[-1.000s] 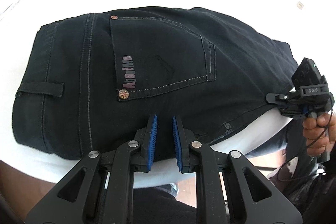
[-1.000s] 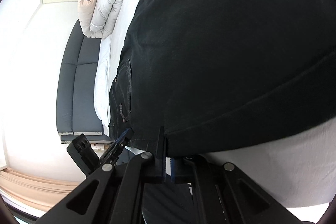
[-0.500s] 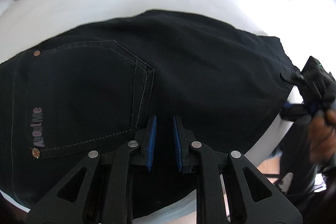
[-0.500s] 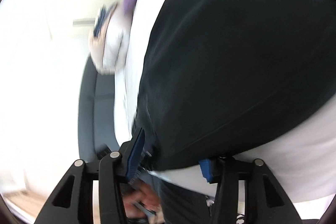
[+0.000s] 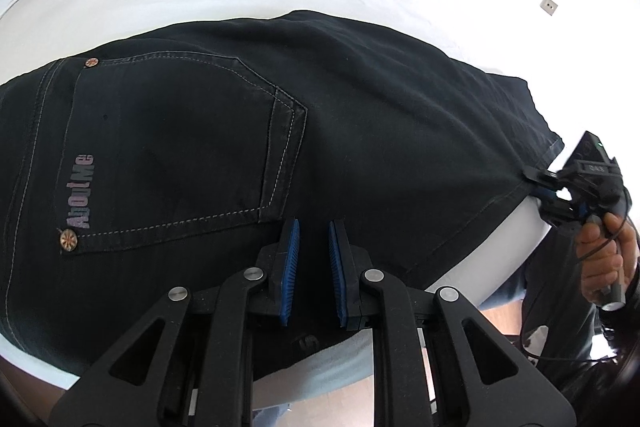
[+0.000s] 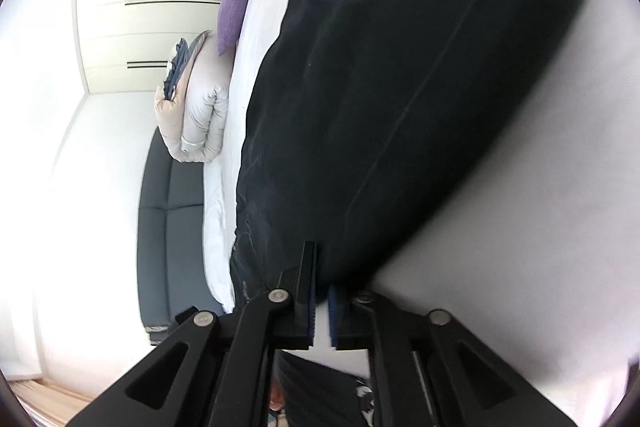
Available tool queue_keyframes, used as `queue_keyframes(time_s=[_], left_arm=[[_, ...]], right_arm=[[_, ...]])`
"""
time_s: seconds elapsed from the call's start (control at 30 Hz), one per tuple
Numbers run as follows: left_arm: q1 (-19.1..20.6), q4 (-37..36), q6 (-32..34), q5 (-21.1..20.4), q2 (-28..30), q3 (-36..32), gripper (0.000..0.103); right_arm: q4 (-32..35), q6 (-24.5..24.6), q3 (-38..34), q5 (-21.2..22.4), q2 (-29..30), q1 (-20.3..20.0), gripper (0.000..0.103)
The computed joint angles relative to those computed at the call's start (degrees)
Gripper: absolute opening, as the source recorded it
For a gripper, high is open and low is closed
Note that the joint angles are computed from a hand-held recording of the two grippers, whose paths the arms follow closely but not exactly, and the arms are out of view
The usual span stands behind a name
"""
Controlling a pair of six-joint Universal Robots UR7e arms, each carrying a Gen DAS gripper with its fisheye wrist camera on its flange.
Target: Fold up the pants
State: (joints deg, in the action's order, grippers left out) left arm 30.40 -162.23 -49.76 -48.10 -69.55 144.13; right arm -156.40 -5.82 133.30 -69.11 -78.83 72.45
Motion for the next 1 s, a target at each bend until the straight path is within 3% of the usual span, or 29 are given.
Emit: queue_keyframes(time_s=[0.07,0.13,0.17,0.2,0.27,0.33,0.4,0.53,0.6,0.67,0.77,0.87,1.0], left_arm=[[-0.59,2.13,-0.96,0.15,-1.87,0.28,0.015],[-1.24,4.57,-1.33,0.68,-3.24,-0.42,0.015],[-1.28,4.48,-0.74,1.08,-3.63,-0.87,0.015],[-0.93,3.82,0.34,1.38,-3.59,-1.76,0.015],[0.88,1.69,3.40,1.27,-2.49,-4.03,0.015],[3.01,1.38,6.63,1.68,-0.03,-7.54,0.015],[5.73,-0.70,11.38,0.14,3.66,-11.71,0.015],[9.30,3.81,16.14,-1.25,10.54,-20.33,0.015],[10.67,9.07,15.92,-0.34,13.09,-23.41,0.015],[11.39,5.62,17.27,-1.02,13.08,-22.07,0.015],[12.34,0.63,17.27,-2.63,11.96,-19.70,0.015],[12.68,-1.78,17.47,-3.21,11.57,-18.53,0.015],[12.55,-4.78,18.42,-2.21,12.33,-17.02,0.015]], right_arm=[[4.58,-2.30,0.07,-2.70,-4.57,0.83,0.049],[4.27,-6.12,0.22,-6.97,-8.60,3.81,0.049],[4.85,-7.96,-0.39,-6.79,-9.72,4.51,0.049],[4.31,-8.57,-1.21,-6.03,-9.97,5.48,0.047],[4.07,-9.10,-3.56,-4.27,-8.31,6.87,0.025],[5.15,-7.96,-7.18,-2.50,-3.50,8.11,0.013],[6.47,-5.71,-11.02,-3.40,2.80,9.35,0.012],[9.39,-1.12,-16.29,-5.21,13.05,10.83,0.012],[8.67,-0.51,-17.59,-6.60,15.80,10.67,0.000],[8.43,-0.21,-18.26,-4.39,15.91,8.83,0.000],[4.31,0.91,-18.98,-6.42,13.55,6.84,0.000],[1.18,5.52,-21.22,-3.88,11.98,2.42,0.000],[-6.44,8.89,-23.17,-4.66,9.43,-1.38,0.000]])
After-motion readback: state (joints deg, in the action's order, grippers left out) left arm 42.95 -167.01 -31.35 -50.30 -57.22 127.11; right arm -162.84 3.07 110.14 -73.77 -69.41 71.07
